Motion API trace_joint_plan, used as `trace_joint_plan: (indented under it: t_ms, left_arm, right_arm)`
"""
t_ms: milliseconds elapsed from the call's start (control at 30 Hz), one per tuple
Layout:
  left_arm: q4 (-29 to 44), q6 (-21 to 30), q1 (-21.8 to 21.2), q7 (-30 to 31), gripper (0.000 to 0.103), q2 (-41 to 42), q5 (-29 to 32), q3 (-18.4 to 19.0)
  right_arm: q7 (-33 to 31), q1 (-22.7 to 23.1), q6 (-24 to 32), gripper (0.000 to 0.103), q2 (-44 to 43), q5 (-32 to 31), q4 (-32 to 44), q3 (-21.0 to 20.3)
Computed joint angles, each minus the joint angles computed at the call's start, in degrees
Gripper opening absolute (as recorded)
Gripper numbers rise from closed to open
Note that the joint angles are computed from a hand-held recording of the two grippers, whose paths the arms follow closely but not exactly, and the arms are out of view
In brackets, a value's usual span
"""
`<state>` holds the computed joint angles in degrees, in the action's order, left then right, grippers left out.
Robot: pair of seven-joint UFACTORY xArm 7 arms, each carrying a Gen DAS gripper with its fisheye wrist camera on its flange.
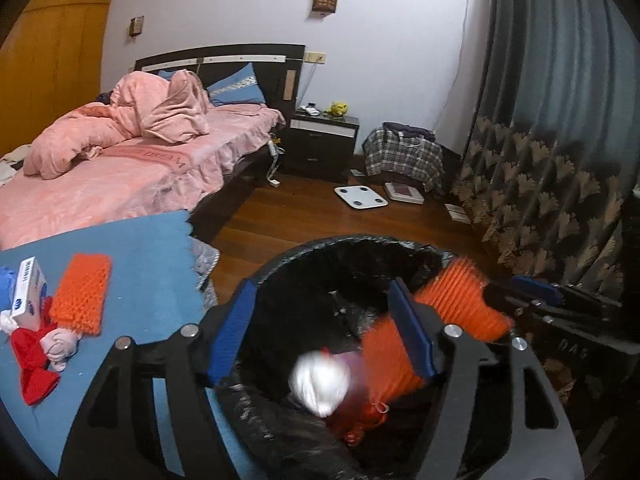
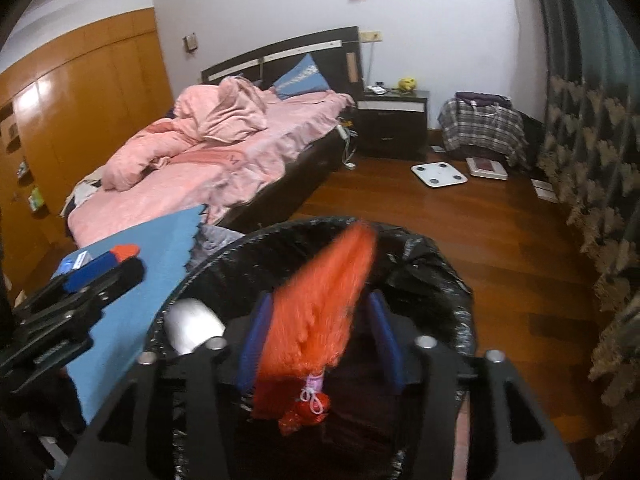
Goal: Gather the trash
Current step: 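Open both grippers to drop the tissue and mesh sleeve into the bin, then return the left gripper to the table and grasp the red cloth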
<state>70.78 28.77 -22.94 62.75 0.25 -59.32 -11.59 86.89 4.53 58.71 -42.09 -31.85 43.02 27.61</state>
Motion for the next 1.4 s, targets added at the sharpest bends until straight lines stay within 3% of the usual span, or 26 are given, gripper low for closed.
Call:
trace_joint_plan:
  t_ms: [33, 100, 200, 433, 800, 1133, 1400]
  left_arm:
    - [-0.3, -0.27, 0.28, -0.19, 0.072, -0.21, 0.06, 0.27]
    - [-0.93, -1.36, 0.88, -0.85, 0.077, -0.76, 0.4, 0.88]
    - [-1.66, -3.09, 2.12, -1.67, 0.086, -1.32, 1.14, 2.06]
    - [-2.33, -7.09, 6.08, -3.39, 0.089, -2.04, 2.91, 5.07]
    - [-1.84, -10.94, 12.76, -7.52, 0.089, -0.12, 9.28, 8.27]
    - [2.12, -10.92, 18.34, -13.68, 0.089, 5.4, 16.01, 7.42]
    - [3.97, -10.68, 21.1, -18.87, 0.087, 8.93, 20.55, 5.71]
  right_arm:
    - [0.04, -0.27, 1.04, 0.071, 0.17, -0.17, 0.44, 0.52]
    - [0.36, -0.69, 2.1, 0.087, 0.68, -1.04, 1.22, 1.44]
    - [0.66, -0.8, 1.45, 0.097, 2.34, -2.43, 2.48, 1.84]
    - [3.08, -1.15, -3.23, 0.097, 11.07, -7.25, 8.8, 2.91]
    - [7.42, 2.24, -7.14, 0.097, 35.11, -23.59, 26.01, 4.6]
    - [6.78, 9.89, -9.77, 0.097, 51.83, -31.1, 39.15, -1.19]
    - [3.29, 14.91, -11.37, 0.097, 59.18, -29.44, 45.78, -6.67]
